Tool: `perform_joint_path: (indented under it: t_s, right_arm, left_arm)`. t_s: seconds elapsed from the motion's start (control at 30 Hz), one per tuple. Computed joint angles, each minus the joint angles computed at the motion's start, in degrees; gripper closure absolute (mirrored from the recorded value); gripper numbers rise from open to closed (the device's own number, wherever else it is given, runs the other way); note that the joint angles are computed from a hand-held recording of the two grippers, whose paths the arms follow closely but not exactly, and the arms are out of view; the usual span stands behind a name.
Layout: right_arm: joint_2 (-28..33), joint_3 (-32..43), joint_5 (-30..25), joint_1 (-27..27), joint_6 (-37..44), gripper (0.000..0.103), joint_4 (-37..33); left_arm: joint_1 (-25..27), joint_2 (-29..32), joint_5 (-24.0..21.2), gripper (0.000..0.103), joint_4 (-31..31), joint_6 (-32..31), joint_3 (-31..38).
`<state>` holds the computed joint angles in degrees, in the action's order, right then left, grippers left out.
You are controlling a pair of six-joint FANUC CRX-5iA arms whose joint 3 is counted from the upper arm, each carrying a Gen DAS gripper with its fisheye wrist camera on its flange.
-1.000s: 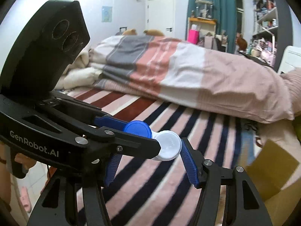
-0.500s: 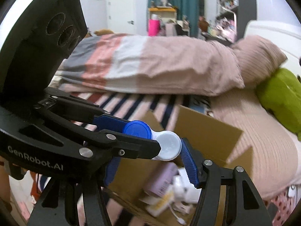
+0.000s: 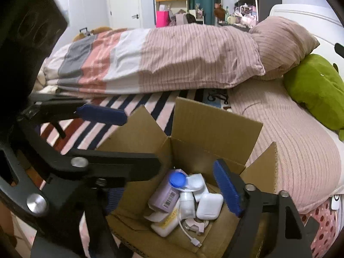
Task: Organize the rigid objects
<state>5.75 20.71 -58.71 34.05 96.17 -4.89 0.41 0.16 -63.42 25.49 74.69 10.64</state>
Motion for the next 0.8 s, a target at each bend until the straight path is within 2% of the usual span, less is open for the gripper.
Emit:
perform_joint_path:
  t_s: [0.07, 0.17, 0.3, 0.43, 0.57, 0.7, 0.8]
  right_arm:
    - [-1.01, -0.66, 1.49, -0.26, 0.58, 0.017, -1.52]
    - [-2.07, -0.95, 2.52, -0.5, 1.11, 0.011, -3.58]
    - [-3.48, -1.58, 4.78, -0.45, 2.39, 0.01, -6.11]
    - [-5.73, -3.17, 7.91, -0.64, 8.3, 0.003, -11.04]
    - [-6.61, -3.91, 9.03, 0.01, 12.78, 0.002, -12.13]
    - [-6.87, -3.05, 7.3, -1.13, 17.16, 0.002, -16.88]
    - [-7.03, -2.95, 7.06, -1.68, 19.4, 0.002, -18.89]
  left_arm:
    - [0.48, -3.38, 2.53, 0.011, -2.19, 2.27, -2.47]
    - [0.91, -8.2, 4.98, 0.011, -7.08, 6.22, -5.04]
    - [1.05, -14.21, 6.31, 0.011, -16.79, 14.9, -7.09]
    - [1.57, -18.79, 6.12, 0.011, -23.48, 21.7, -9.35]
    - [2.61, -21.94, 4.73, 0.011, -28.23, 27.74, -11.09]
    - [2.96, -23.64, 2.95, 0.011, -32.3, 31.79, -11.72]
    - [3.3, -24.24, 2.6, 0.011, -32.75, 32.7, -12.13]
